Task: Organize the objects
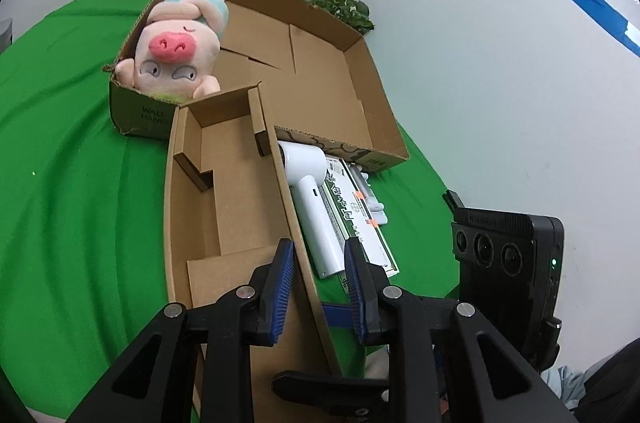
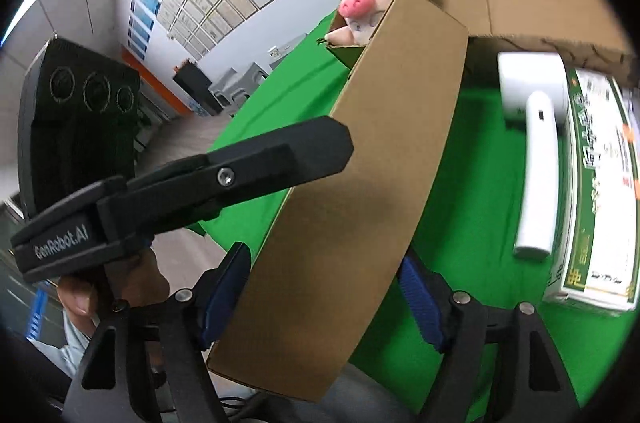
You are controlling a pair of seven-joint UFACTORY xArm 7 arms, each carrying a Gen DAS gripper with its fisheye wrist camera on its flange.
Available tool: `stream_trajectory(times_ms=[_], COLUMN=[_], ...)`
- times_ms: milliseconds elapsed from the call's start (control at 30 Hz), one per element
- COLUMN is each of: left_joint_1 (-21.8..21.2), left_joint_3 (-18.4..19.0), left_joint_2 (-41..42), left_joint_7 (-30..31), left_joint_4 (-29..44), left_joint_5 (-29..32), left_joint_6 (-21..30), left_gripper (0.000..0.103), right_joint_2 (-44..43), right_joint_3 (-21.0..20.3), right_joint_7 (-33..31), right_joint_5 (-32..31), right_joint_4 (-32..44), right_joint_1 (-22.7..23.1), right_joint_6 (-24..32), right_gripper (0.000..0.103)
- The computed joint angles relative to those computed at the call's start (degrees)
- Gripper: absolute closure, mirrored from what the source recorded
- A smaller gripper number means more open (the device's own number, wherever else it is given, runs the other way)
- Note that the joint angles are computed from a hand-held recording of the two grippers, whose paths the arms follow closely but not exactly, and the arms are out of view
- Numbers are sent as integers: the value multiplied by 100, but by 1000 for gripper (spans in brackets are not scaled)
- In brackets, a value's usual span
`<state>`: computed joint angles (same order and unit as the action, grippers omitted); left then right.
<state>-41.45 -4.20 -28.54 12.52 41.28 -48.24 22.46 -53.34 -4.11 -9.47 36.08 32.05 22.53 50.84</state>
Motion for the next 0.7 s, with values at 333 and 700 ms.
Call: stream_trajectory(times_ms=[333,700], left_joint_1=[983,1227], left_joint_3=[-722,-815], left_joint_2=[-153,315], left_joint_7=[-1434,-2382], left_joint_4=[-87,146], left_joint_5=[1812,3260], left_joint_6=[-506,-455], left_gripper=[35,32], right_joint_2=[-444,-559], right_joint_3=[414,1148], right_joint_7=[668,1585], right_joint_5=[-992,-2793], right_joint_4=[-52,-157], right_joint_1=[-855,-1526], right_joint_6=[-482,-1463], right_gripper=[10,0])
